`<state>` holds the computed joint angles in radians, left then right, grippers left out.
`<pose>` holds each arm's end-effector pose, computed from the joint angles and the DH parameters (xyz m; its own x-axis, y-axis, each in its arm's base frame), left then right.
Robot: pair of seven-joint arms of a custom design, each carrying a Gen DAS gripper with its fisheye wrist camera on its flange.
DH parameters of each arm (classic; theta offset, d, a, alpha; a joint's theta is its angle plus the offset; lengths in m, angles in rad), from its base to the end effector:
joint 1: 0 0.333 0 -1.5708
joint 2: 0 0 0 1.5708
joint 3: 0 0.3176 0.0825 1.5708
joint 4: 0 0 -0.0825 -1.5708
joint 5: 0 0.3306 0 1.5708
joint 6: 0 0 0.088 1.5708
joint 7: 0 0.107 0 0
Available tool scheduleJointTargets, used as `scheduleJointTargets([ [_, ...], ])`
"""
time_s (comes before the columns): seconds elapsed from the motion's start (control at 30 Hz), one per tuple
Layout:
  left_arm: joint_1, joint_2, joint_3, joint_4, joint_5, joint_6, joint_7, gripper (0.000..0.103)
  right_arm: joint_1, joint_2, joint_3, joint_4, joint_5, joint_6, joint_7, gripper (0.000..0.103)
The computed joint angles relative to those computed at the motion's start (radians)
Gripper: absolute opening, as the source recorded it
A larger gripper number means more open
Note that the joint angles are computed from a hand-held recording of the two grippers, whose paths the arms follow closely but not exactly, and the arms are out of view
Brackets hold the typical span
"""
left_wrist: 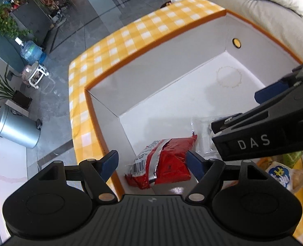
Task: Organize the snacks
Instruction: 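Carry both bags into the orange box and open both tools to release, then lift both tools out of the box back toward the snacks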
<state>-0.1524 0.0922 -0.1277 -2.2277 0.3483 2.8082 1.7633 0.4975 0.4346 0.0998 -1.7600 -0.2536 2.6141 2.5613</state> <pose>0.5105 -0.1626 0.4222 -0.6129 -0.7236 -0.3173 -0.6180 0.6893 -0.3782 0.5380 0.3621 0.3991 -0.1673 -0.9559 -0.2412 -0.9024 0.2470 -0.3532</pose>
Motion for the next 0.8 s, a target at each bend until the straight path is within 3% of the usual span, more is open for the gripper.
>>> scheduleJointTargets([
  [0.17, 0.01, -0.05, 0.01, -0.035, 0.066, 0.035, -0.075, 0.088, 0.052, -0.057, -0.043, -0.03, -0.122, -0.017, 0.065, 0.074],
  [0.43, 0.051, -0.177, -0.017, -0.155, -0.183, 0.116, 0.061, 0.088, 0.089, -0.167, -0.052, -0.135, -0.333, -0.002, 0.249, 0.074],
  [0.57, 0.075, -0.241, -0.034, -0.233, -0.255, 0.171, 0.088, 0.088, 0.12, -0.224, -0.049, -0.199, -0.508, 0.006, 0.407, 0.074],
  [0.7, 0.083, -0.307, -0.034, -0.314, -0.329, 0.226, 0.117, 0.088, 0.13, -0.279, -0.015, -0.253, -0.643, -0.033, 0.547, 0.074],
  [0.8, 0.053, -0.36, -0.007, -0.372, -0.411, 0.241, 0.171, 0.088, 0.138, -0.322, 0.02, -0.297, -0.737, -0.074, 0.659, 0.074],
])
